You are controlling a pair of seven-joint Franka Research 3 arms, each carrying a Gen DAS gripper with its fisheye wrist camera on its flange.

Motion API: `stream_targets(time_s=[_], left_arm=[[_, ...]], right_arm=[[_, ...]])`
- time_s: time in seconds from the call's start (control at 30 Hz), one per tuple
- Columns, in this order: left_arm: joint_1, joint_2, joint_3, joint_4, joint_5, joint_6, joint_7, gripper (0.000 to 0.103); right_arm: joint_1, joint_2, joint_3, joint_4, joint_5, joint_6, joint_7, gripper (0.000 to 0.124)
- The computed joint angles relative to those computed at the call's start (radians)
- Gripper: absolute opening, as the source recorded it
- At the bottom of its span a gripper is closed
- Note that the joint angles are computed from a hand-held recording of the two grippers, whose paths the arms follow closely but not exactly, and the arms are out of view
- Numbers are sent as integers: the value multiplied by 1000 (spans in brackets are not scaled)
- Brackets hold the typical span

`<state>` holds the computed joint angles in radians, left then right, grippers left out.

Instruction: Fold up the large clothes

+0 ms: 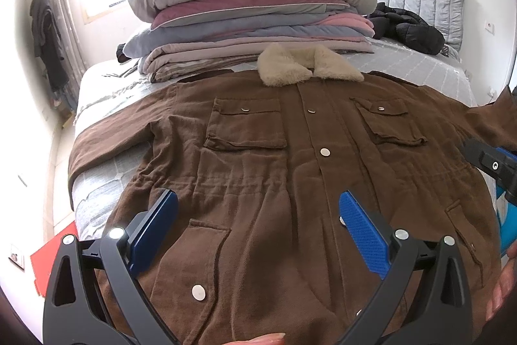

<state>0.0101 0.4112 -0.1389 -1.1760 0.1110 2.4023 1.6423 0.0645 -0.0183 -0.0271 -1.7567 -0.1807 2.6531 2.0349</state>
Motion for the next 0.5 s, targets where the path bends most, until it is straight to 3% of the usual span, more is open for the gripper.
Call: stream_targets(time_s=[0.17,0.5], left_arm=[[2,0,-3,-4,-6,12,2,97],[2,-8,-3,-20,-4,28,2,97]], right_arm=[[-13,-22,-14,-37,132,41,-81,97],[-79,-84,-2,-100,-20,37,4,97]])
